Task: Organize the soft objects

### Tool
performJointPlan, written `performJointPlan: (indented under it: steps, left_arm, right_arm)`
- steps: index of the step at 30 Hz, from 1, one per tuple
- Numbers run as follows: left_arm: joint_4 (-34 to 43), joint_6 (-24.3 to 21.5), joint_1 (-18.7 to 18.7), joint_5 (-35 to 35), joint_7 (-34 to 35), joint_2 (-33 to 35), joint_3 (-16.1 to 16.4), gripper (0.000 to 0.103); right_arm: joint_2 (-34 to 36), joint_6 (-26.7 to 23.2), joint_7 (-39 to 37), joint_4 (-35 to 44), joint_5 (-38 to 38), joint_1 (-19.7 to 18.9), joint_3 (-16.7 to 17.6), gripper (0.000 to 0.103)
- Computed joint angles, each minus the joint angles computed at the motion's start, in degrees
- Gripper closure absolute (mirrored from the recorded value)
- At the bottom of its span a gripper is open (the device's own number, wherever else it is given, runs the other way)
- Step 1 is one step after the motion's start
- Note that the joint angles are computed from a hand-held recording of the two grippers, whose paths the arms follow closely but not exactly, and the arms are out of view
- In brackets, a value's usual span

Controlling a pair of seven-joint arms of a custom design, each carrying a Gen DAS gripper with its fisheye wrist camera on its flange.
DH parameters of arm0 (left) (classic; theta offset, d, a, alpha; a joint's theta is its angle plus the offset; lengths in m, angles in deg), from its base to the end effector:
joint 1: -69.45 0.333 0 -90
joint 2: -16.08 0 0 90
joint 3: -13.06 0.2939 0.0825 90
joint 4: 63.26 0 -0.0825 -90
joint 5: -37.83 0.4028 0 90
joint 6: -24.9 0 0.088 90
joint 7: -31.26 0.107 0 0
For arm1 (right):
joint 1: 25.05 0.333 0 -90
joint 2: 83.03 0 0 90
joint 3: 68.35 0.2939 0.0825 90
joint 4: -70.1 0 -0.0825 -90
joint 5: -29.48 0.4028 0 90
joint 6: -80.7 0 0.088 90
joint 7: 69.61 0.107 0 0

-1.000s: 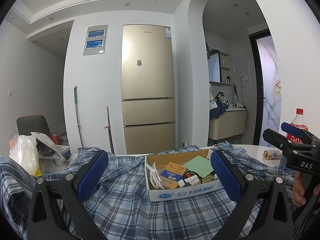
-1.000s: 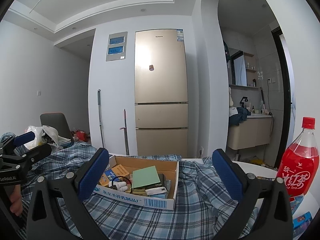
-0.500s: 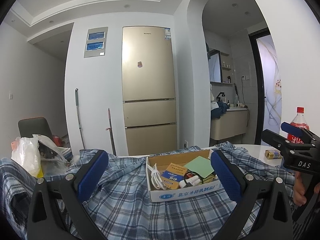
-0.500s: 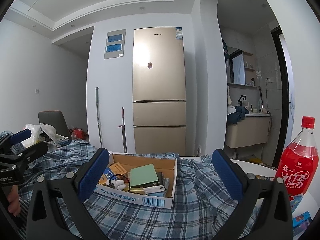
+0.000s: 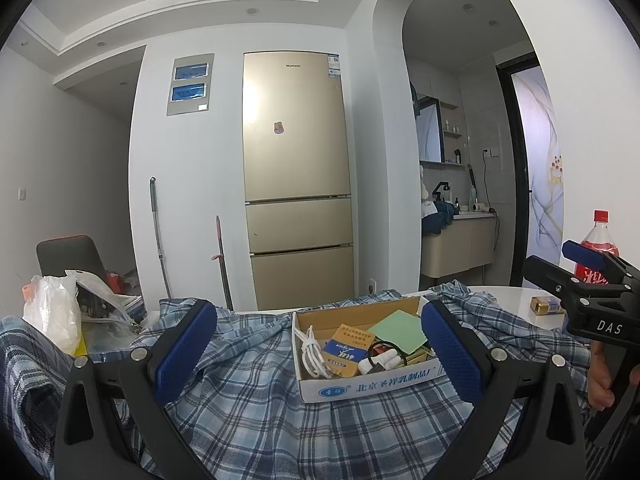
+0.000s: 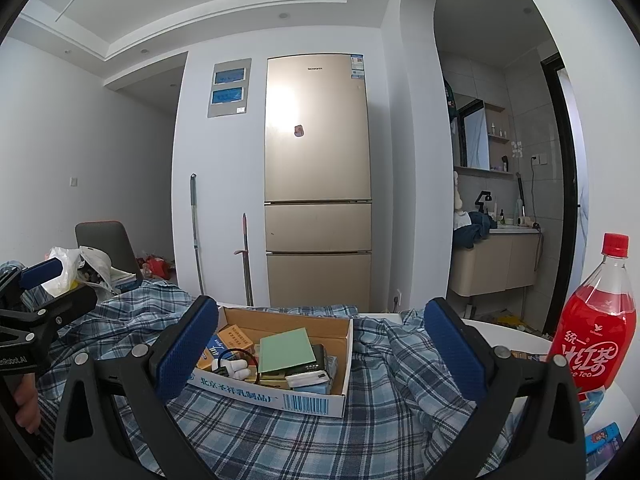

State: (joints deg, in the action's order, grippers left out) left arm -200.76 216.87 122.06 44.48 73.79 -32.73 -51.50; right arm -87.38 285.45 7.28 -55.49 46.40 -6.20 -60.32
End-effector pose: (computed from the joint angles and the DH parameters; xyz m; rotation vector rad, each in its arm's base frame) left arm 0.4635 -0.2250 0.5439 -1.3161 1.2755 -1.0685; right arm 0.5156 0.2232 0.5646 -1.4509 1.0366 -0.8933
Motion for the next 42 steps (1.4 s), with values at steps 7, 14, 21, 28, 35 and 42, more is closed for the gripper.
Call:
performJointPlan:
  steps: [7,14,21,28,35,42]
  left_arm:
    - [0.11,-0.09,0.03,0.14,-0.16,0.03,-0.01,0.0]
    - [0.24,-0.28,0.15,0.34,-0.06,0.21,-0.05,0.0]
    - [-0.07,-0.15,0.03,0.47,-0.18,0.2,0.38,0.0]
    - [-0.11,-0.26,-0.17,0.46,-0.03,0.31,0.51,0.0]
    - [-0.06,-0.35,-0.2,0.47,0.04,0.37,0.52,0.0]
    - [-0.13,-0.38,-0.28,0.63,0.25,0.64,0.68,0.0]
  right_arm:
    - [-0.01,-0.02,-0.1,0.01,0.09,0.03,0.0,0.0]
    - [0.0,-0.03,-0.07,0.01,0.09,0.06,-0.03,0.0]
    - [-0.02,-0.01,0.08,-0.02,-0.11,0.04,-0.07,0.0]
    - [0.0,-0.04,-0.22,0.02,0.3,0.03,0.03,0.0]
    - [-0.05,-0.03,-0.05,-0.03,0.04,0.03,-0.03,0.0]
    - [-0.07,-0.1,0.02,-0.02,-0.04,0.0,-0.03,0.0]
